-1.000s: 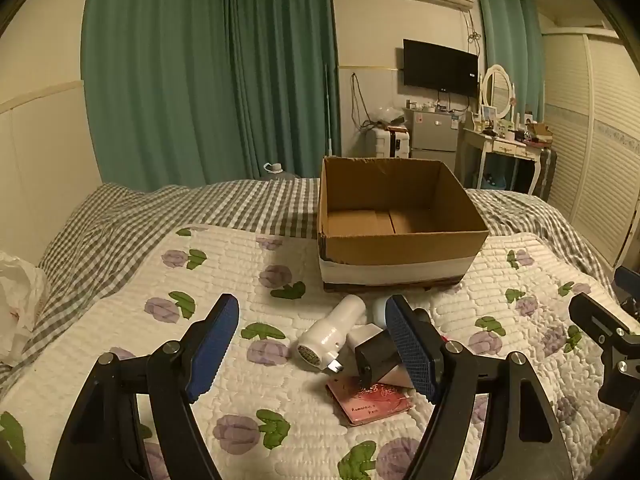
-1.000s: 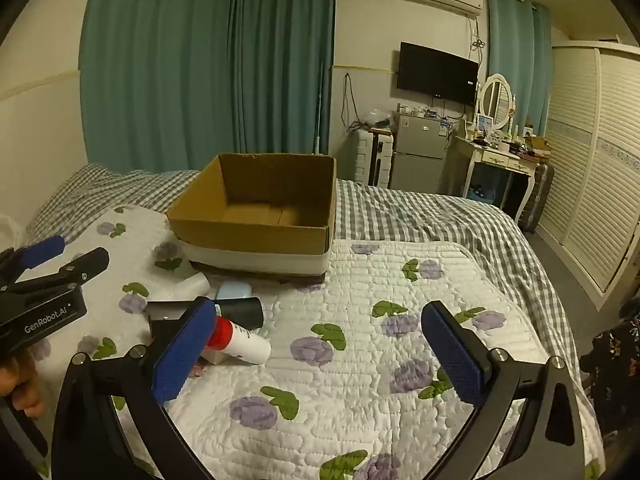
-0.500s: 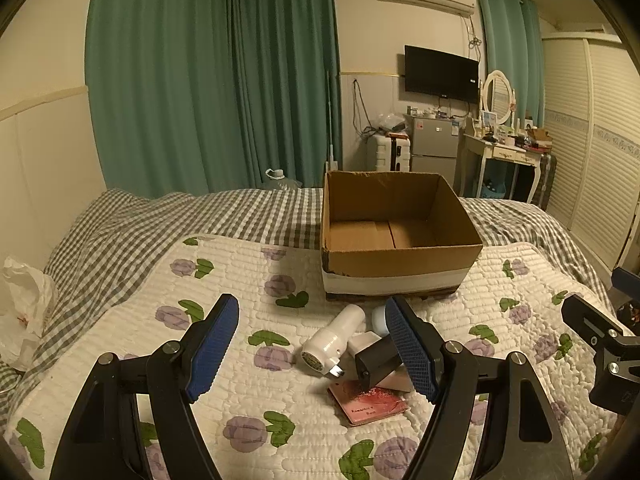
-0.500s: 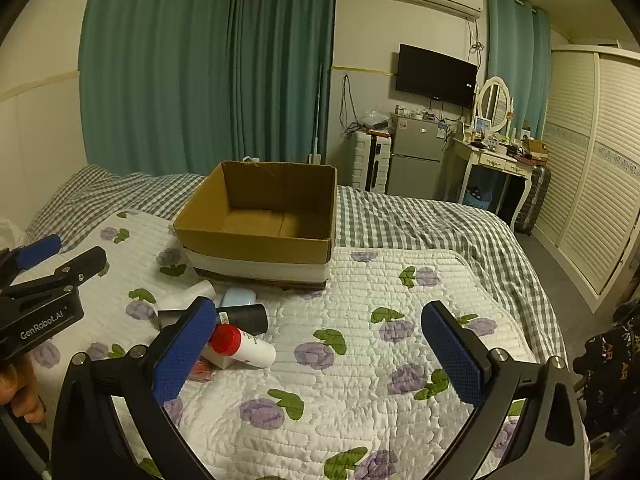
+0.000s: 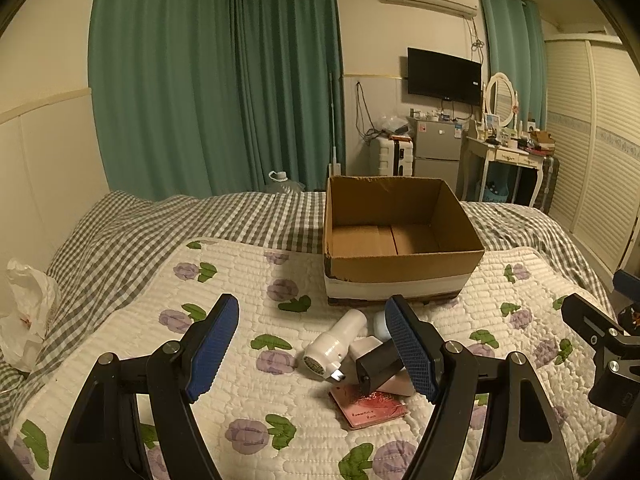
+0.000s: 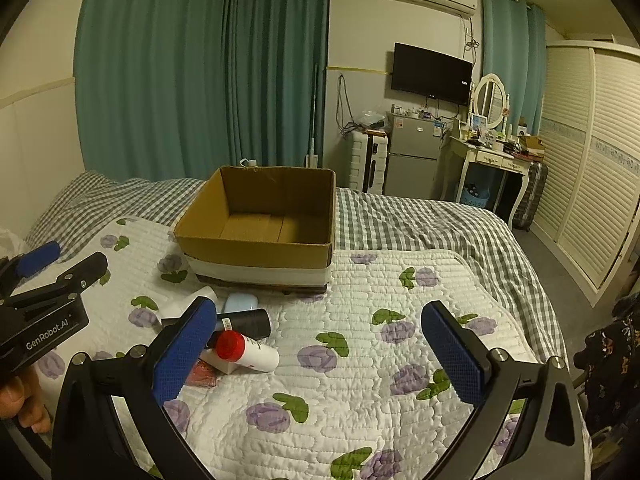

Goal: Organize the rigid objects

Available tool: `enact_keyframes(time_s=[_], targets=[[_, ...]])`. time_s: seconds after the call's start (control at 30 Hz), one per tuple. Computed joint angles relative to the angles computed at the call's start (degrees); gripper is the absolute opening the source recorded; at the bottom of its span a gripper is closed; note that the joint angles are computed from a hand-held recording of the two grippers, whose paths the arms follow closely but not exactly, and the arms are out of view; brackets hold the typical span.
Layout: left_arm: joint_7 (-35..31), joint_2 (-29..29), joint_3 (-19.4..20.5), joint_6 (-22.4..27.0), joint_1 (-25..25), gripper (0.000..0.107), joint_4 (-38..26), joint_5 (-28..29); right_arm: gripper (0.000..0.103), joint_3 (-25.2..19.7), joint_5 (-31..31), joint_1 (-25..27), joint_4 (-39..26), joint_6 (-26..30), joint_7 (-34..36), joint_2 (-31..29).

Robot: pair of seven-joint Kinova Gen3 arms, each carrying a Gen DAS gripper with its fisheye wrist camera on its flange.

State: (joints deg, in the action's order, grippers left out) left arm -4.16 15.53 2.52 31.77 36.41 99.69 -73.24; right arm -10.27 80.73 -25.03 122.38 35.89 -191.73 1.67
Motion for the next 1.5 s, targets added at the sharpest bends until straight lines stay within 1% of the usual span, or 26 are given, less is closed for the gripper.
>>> enact_keyframes(time_s=[0.23, 0.4, 0.73, 1.27, 1.4, 1.5], targets=[[0.8, -0.2, 0.1, 0.5, 0.1, 0.078, 0.2, -0.9, 0.103, -0.2, -0.5, -0.3, -0.4, 0.8, 0.6, -0.1], [-0.3, -0.5, 0.5, 0.1, -0.6, 0.078, 0.1, 0.3, 0.103, -0.3, -1.4, -0.3, -0.7, 1.0, 1.2, -0.4], [0.6, -0.7, 0.4, -0.1, -0.6, 0.078, 0.4, -1.0, 0.103, -0.3, -1.6, -0.4, -1.0, 1.4, 1.0, -0.4], [1.2, -1.2, 0.8, 0.1, -0.8, 0.078, 0.4, -1.6, 0.103, -0.8, 0.0, -1.2, -0.9, 3.7, 0.8, -0.7], [1.4, -1.5, 1.1, -0.1, -0.9, 0.078, 0.3, -2.2, 0.103, -0.6, 0.3, -0.7, -0.8, 2.1, 0.9, -1.2], [-0.1, -1.7, 1.4, -0.9, -1.6, 0.078, 0.0, -0.9, 0.103, -0.7, 0.2, -0.5, -1.0, 1.8, 1.4, -1.6]])
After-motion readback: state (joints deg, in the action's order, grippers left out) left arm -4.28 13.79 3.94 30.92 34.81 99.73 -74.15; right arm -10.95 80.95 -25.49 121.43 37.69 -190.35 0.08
